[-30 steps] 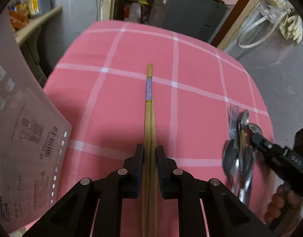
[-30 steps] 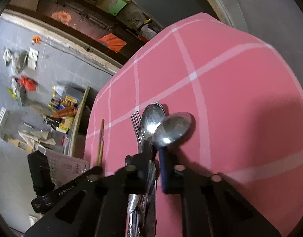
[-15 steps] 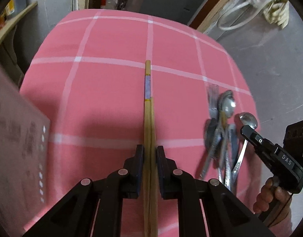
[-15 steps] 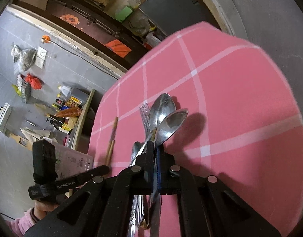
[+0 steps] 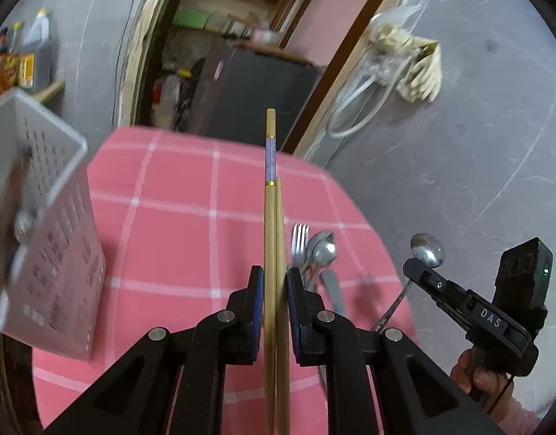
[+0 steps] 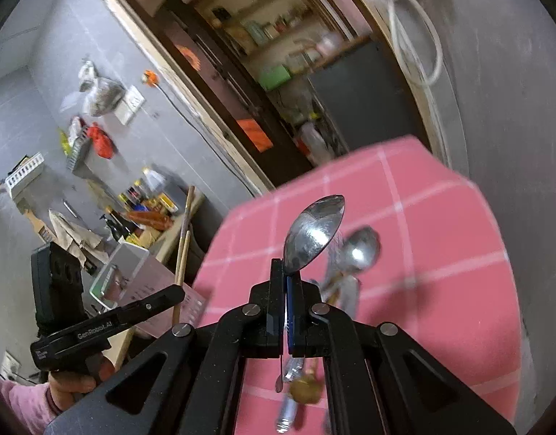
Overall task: Organize utensils
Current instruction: 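Lift the chopsticks and spoon and carry both above the white caddy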
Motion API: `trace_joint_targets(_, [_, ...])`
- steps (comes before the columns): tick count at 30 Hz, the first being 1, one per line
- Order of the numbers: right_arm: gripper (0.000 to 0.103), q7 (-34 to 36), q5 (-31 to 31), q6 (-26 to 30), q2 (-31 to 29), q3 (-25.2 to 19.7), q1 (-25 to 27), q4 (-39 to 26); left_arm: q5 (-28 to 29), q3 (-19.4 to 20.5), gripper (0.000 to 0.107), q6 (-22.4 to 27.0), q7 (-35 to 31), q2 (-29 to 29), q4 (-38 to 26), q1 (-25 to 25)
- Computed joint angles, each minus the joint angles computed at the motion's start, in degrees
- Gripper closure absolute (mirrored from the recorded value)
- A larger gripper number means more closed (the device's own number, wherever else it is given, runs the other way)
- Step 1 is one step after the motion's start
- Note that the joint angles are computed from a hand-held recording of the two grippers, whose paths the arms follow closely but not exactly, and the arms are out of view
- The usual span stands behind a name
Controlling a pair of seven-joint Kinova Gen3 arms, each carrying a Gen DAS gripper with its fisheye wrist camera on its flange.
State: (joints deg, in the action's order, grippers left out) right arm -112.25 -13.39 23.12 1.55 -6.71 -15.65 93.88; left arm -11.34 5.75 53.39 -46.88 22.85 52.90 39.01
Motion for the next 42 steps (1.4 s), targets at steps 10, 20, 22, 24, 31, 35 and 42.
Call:
trace_joint_targets(10, [0.101, -14.2, 23.3, 0.2, -1.8, -2.1, -5.3, -8.6, -5.3, -1.5, 0.095, -7.9, 1.1, -4.3, 0.5, 0.9])
trace_joint_targets(20, [0.101, -26.8, 44.0, -3.3, 5.5, 0.5, -17.0, -21.3, -13.1, -2.1, 0.095, -16.2, 6.0, -12.6, 7.4, -2.4])
trace_joint_targets(22, [0.101, -26.8, 44.9, -3.9, 7.3, -1.1, -16.8, -23.5, -17.1, -1.7, 0.095, -18.2, 9.6, -14.7, 9.8, -4.1])
trace_joint_targets(24, [0.101, -26.4, 44.9, -4.4, 9.3, 0.5, -19.2, -25.8, -21.5, -3.5, 0.095, -19.8, 13.5, -16.6, 12.3, -3.9])
trace_joint_targets(31, [0.101, -18.9, 42.4, -1.4, 17.2, 3.1, -24.8, -34.7, -36.6, -3.4, 0.095, -24.7, 28.2, -18.8, 18.7, -8.5])
trace_joint_targets(35, [0.101, -13.3, 40.3, 1.5, 20.1, 4.5, -26.8, -37.8, -45.6, -6.6, 0.095, -28.8, 37.5, -17.6, 21.4, -7.3])
trace_joint_targets(42, [0.101, -1.6, 30.8, 6.8, 23.7, 2.1, -24.7, -42.1, -58.6, -3.5, 0.095, -32.8, 48.4, -17.0, 27.8, -10.2])
